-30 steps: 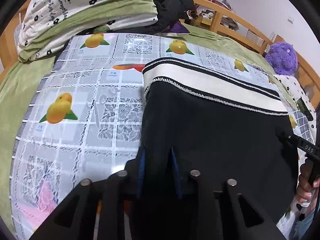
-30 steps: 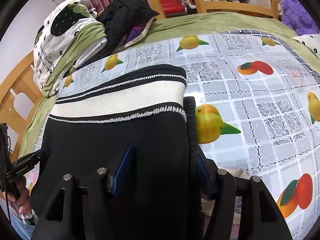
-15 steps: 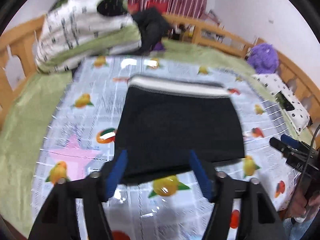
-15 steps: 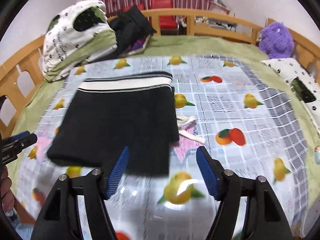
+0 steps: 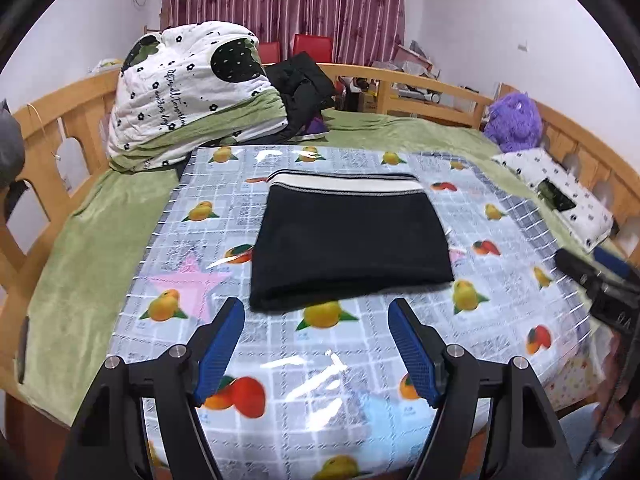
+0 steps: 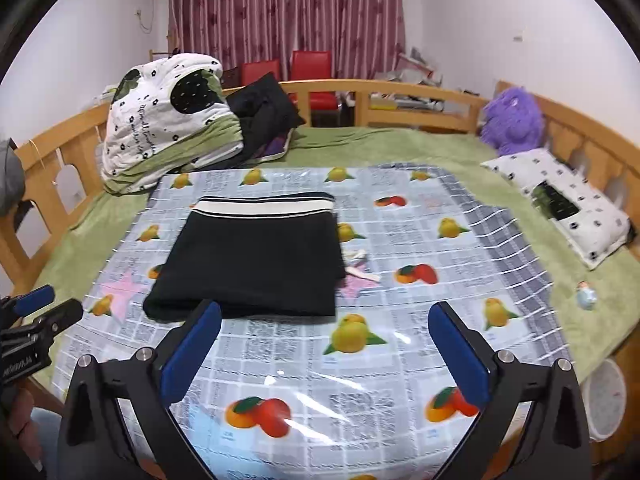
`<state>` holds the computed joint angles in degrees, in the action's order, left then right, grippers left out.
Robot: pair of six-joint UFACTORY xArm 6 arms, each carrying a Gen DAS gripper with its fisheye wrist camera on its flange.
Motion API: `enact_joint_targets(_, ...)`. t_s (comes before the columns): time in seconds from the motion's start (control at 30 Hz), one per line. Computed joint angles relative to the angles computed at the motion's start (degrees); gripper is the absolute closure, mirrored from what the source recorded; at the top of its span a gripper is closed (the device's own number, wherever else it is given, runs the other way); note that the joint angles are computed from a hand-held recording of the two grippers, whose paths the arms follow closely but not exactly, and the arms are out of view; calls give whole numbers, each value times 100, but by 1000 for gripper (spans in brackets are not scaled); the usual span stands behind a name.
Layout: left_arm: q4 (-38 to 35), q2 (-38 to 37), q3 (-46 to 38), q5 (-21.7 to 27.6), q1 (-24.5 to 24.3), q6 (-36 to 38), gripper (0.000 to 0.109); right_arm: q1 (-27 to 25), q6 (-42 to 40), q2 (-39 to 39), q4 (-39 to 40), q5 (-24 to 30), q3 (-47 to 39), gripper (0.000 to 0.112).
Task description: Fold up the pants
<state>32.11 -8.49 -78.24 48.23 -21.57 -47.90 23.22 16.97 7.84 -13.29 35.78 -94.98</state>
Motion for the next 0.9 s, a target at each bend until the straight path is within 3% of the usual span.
enact_joint_targets(0.27,494,-303,174,230,-237,-408,34,14,40,-268,19,240,198,11)
enact_joint_targets(0.9,485,-444,305,277,-220,-589,34,71,63,-532,-11,276,505,11)
